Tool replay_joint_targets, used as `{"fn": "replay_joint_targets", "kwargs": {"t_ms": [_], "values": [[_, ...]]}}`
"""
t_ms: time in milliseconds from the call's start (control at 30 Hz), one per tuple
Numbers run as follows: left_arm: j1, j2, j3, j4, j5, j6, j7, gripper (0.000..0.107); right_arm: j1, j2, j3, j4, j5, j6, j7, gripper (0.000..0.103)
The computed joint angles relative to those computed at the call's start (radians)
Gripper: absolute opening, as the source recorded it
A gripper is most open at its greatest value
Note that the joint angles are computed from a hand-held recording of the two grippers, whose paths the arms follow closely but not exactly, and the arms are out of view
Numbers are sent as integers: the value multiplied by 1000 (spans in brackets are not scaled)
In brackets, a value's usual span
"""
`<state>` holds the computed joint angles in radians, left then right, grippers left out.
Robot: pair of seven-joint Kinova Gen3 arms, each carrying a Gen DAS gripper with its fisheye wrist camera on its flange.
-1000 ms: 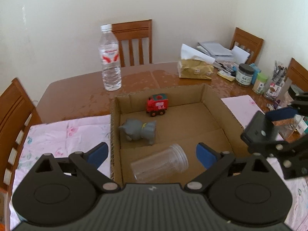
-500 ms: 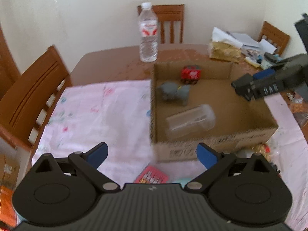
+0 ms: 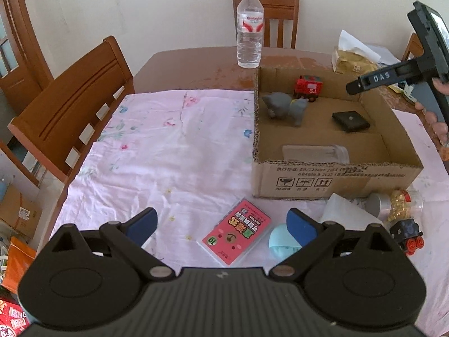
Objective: Organize rigid objects
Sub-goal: 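Lower the black pad into the box and open the right tool, then move the right tool toward the black train with red wheels while the left tool nears the pink card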
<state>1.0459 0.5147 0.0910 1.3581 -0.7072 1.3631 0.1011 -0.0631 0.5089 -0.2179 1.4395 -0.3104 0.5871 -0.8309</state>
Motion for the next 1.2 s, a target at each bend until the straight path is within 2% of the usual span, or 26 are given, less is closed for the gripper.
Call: {"fn": "replay_joint_targets", "kwargs": {"t_ms": [67,300,500,767,1000,1100,1200], "values": [[-1,-4,0,9,1,-7,4,98,-14,-19,14,21,10,-25,-20,103],[-14,-13,5,43,2,-29,3,98,19,-103,-4,116,-21,-54,-6,103],[-41,-20,17,84,20,-83,-28,98,29,-197,15,232,-50,-103,-23,103],[-92,-20,11,141,49,-195,-63,98,48,-311,58,386,-99,-148,-63,103],[-135,33,-18,116,57,-253,-153,98,-17,-362,126,509,39,-139,-181,103],[-154,45,-32,124,76,-304,-160,98,-16,-369,131,540,55,-112,-192,103],[-147,71,-52,110,84,-298,-156,98,-38,-377,142,569,103,-114,-241,103]]}}
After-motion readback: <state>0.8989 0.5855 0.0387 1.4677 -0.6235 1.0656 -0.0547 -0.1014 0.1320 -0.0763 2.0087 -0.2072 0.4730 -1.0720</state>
